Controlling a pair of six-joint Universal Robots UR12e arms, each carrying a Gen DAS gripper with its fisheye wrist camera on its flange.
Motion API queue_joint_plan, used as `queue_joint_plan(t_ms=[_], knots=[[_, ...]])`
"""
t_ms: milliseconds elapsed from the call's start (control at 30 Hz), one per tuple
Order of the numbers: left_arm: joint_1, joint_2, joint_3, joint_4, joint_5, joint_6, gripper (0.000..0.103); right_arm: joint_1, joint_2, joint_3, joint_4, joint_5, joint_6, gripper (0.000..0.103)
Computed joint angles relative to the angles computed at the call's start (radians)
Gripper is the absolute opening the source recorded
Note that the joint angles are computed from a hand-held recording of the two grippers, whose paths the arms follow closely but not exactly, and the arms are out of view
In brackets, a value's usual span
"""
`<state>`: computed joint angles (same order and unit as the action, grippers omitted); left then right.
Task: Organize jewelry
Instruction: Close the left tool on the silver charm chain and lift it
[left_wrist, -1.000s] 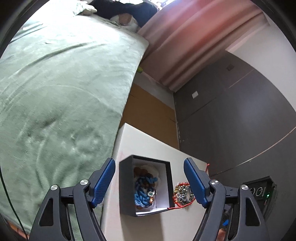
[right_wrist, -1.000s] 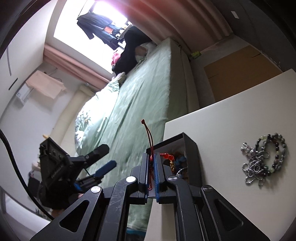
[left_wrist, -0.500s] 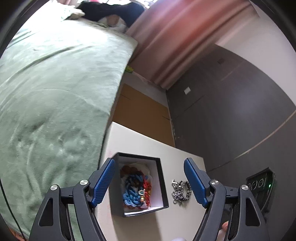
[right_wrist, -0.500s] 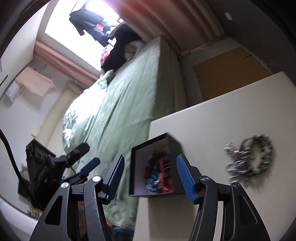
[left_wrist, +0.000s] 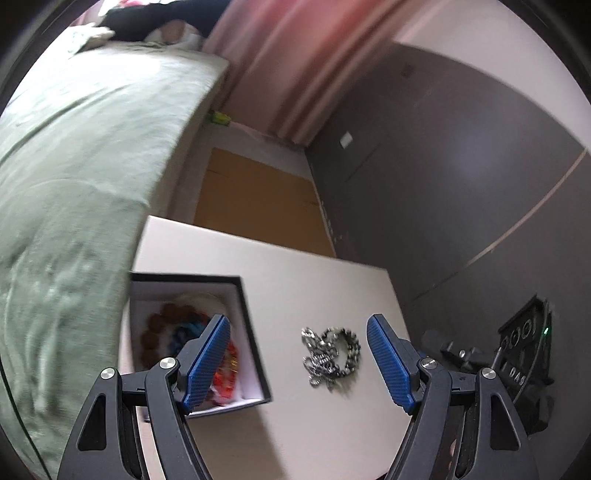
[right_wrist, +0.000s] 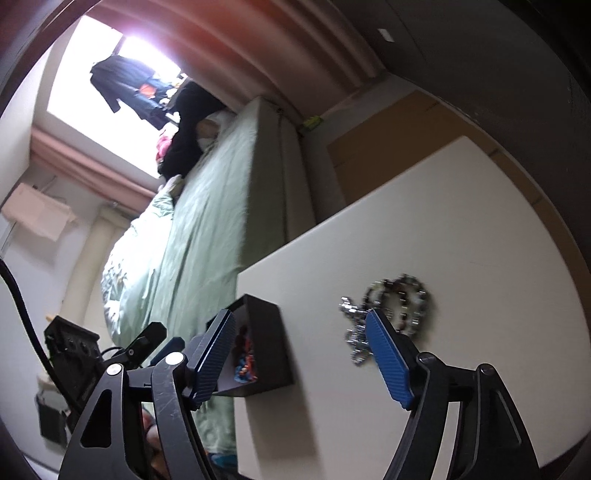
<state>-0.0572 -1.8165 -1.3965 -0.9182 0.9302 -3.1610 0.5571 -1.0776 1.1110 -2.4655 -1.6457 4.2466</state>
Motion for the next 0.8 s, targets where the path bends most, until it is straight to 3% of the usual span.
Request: queue_joint_plan(t_ms=[233, 467, 600, 800], knots=[[-0.064, -0.024, 0.039, -0.062, 0.062, 0.012, 0.076, -0.023, -0.045, 0.075, 0.005, 0.031, 0.073, 0.074], [-0.115, -0.081, 0.113, -0.208, 0.134, 0.010, 0.056, -0.048, -0.083, 0.135, 0.022, 0.072, 0.127, 0.074], [-0.141, -0.107, 0.142, -0.240, 0.193, -0.011, 0.055, -0.056, -0.101, 0.164, 0.009, 0.075, 0.151, 0.074], [-0.171, -0.135, 0.167, -0.258, 0.277, -0.066, 0.045, -0.066, -0.120, 0.197, -0.005, 0.080, 0.186, 0.074]])
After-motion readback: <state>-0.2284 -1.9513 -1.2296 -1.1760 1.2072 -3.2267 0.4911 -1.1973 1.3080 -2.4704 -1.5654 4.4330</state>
